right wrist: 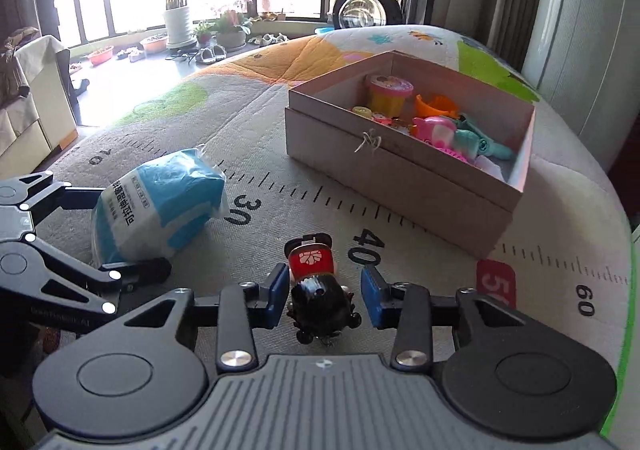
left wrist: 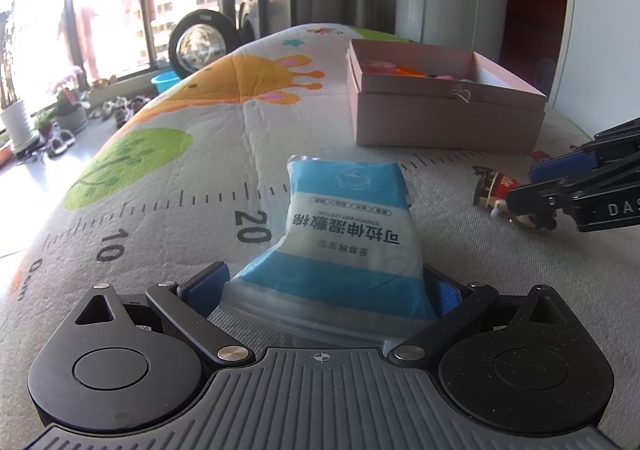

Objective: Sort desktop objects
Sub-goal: 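Grasp the red-and-black keychain figure with the right tool while left tool holds packet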

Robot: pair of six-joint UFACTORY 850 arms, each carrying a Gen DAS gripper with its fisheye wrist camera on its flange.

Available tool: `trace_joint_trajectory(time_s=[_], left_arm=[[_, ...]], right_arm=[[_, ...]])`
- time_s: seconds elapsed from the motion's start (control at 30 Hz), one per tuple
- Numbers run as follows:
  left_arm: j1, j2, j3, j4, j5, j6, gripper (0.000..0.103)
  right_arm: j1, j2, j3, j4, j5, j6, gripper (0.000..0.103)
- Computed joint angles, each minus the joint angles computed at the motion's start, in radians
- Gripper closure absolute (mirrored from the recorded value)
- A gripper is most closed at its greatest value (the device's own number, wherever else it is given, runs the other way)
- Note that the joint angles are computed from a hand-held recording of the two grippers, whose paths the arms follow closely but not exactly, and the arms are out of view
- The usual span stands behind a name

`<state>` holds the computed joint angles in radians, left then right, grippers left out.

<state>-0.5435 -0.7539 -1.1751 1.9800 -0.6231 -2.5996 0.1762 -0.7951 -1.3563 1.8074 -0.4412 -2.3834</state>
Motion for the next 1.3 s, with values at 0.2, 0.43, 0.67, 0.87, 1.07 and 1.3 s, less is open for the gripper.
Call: trace_joint_trajectory(time_s=[0.2, 0.43, 0.67, 0.87, 1.07, 1.3], left_arm=[[-0.004, -0.003, -0.005, -0.023, -0.003, 0.028, 0.001], [-0.004, -0.006, -0.015, -0.046, 0.005, 0.058, 0.001], [-0.007, -0.01, -0.023, -0.074, -0.001, 0.096, 0.0], [-0.011, -0.012, -0.041, -0.134, 0.001, 0.173, 0.0], [-0.013, 0.001, -0.046, -0.096, 0.002, 0.178, 0.001], [-0.014, 0.013, -0.057, -0.107, 0.014, 0.239, 0.041]], right_arm=[[0.004, -0.01, 0.0, 0.032, -0.009, -0.057, 0.055], [0.013, -0.042, -0.044, -0.081, -0.006, 0.051, 0.071], [-0.02, 0.013, 0.023, -0.004, -0.062, -0.024, 0.075], [-0.041, 0.026, 0.051, 0.023, -0.074, -0.035, 0.075], [-0.056, 0.039, 0.074, 0.032, -0.104, -0.042, 0.075], [-0.077, 0.068, 0.103, 0.051, -0.132, -0.044, 0.075]])
